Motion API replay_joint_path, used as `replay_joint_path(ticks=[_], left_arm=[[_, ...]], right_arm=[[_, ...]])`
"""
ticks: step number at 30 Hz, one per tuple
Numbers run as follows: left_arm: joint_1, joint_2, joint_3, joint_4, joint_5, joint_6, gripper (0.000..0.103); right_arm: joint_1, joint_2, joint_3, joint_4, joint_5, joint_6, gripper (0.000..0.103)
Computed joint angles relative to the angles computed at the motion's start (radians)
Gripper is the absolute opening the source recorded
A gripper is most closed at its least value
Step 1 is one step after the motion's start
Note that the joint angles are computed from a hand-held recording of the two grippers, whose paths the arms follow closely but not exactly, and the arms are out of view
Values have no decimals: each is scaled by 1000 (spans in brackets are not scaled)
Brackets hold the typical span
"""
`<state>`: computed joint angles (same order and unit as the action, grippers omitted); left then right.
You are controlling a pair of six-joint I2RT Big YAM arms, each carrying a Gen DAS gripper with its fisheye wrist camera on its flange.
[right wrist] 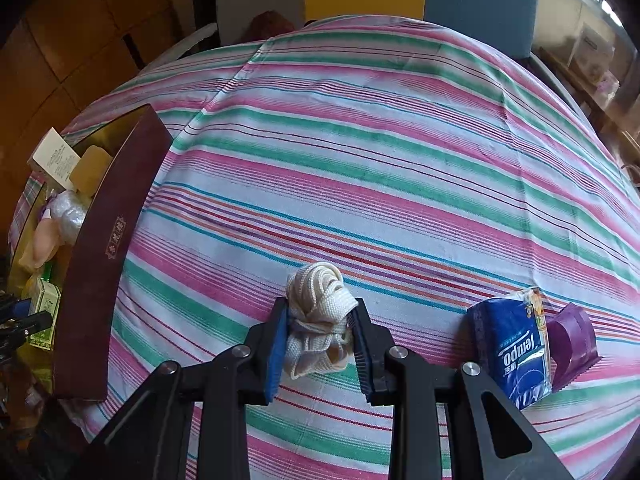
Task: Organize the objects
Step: 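Release the green box into the tray with the left gripper while the right holds the rope, then lower the white rope into the tray and open the right gripper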
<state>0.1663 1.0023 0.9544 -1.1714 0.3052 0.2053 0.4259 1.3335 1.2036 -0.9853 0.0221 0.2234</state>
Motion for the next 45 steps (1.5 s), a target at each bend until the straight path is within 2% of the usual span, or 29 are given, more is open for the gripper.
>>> replay_joint_path(ticks=[8,15,18,23,28,33,40,45], left_arm=[[54,-60,13,-1,27,-11,37],[70,-156,-9,76,-72,-28,37],[91,-182,-14,85,-96,-3,37],[131,-183,-12,83,-61,12,37],[171,-186,-19,87,-28,18,37],[211,-197,-24,95,-4,32,37],[283,-200,-32,92,34,51,37],[357,-189,-34,88,72,71,37]], right_arm=[[5,9,3,-7,12,4,30],[10,25,9,-25,30,0,30],[5,22,9,-28,27,11,30],[15,-7,14,-22,1,66,30],[98,-35,60,-5,-16,87,30],[210,-7,160,10,-42,72,31],[336,106,300,-26,-70,29,31],[360,226,395,-90,-92,17,31]])
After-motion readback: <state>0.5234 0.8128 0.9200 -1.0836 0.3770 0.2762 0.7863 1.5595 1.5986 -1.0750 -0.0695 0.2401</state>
